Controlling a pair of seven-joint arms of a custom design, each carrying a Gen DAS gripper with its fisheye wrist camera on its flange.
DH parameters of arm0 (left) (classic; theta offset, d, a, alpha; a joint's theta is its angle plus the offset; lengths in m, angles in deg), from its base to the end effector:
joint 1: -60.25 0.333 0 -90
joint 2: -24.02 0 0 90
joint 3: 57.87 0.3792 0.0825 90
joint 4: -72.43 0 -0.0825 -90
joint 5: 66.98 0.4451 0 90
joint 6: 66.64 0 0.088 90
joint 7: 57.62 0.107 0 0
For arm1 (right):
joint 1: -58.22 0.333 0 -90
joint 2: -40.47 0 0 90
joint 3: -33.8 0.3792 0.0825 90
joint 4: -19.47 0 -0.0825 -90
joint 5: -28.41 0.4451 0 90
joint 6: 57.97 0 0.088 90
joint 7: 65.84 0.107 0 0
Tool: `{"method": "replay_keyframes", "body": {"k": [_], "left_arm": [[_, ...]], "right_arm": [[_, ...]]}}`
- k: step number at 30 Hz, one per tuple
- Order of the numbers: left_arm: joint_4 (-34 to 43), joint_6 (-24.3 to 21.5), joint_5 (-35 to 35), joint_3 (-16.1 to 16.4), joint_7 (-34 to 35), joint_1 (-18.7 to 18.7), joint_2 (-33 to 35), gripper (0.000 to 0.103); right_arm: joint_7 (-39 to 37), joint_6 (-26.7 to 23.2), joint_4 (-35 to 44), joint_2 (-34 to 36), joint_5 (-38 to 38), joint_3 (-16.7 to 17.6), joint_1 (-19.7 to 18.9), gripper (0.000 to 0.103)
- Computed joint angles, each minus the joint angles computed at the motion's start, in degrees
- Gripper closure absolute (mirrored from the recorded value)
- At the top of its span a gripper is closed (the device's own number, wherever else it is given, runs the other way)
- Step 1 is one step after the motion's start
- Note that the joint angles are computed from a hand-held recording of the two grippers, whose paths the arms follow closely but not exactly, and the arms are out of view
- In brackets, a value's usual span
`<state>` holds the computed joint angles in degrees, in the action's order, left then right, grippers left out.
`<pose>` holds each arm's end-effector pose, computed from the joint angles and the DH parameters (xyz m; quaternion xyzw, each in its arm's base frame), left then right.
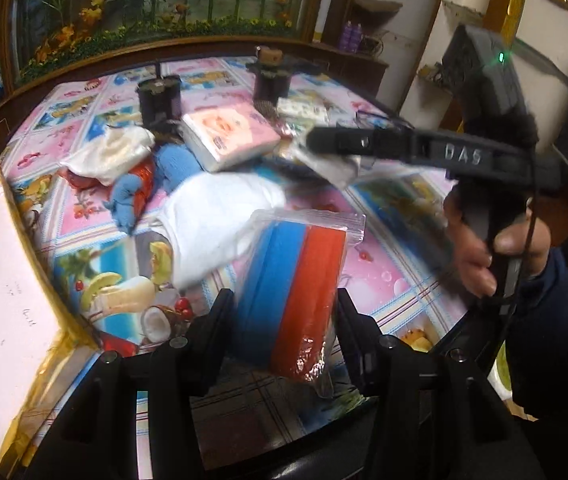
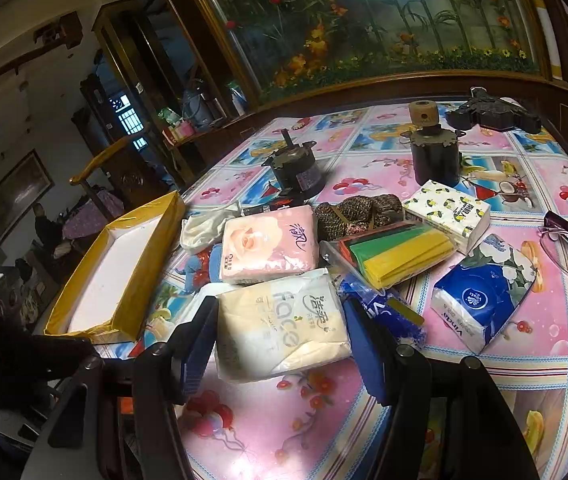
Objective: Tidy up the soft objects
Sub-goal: 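Grasp the white 'face' tissue pack with the right tool while the left tool grasps the blue-red sponge pack, then carry both packs into the yellow tray and open both tools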
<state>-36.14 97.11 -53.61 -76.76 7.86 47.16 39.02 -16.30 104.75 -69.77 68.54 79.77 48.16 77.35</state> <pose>0.6214 -0.3789 0.4847 -0.5599 0.7499 -0.3267 0.1321 0.7198 0.3796 0.4728 -0.7478 0.4708 -0.0385 0.4665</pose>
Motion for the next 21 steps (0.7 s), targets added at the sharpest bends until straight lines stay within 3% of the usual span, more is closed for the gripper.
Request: {"method": "replay_keyframes", "body": {"k": [3,10,17,21], "left_arm": [[-1.32,2.02,2.57,2.28,-4.26,-0.88,-1.44,0.054],[-3.73,3.88,6.28,4.27,-10.63,-0.33,-3.8,0.054],[-5.91,5.35,10.03,5.98,-16.08,0.21,-5.65,0.054],[-7.4,6.13,12.92,7.33,-20.32,0.67,-7.13,0.054]], "right_arm": [[0.48,0.19,0.05,0.06,-0.85,-0.46,0.52,0.035],[2.33,0.47,0.17,0.24,-2.99,-1.18,1.33,0.035],[-1.26,-1.2,0.62,0.03,1.67,2.16,-0.81,0.035],[-1.43,-3.66,2.46,0.6,1.78,1.81,0.66,0.035]]}}
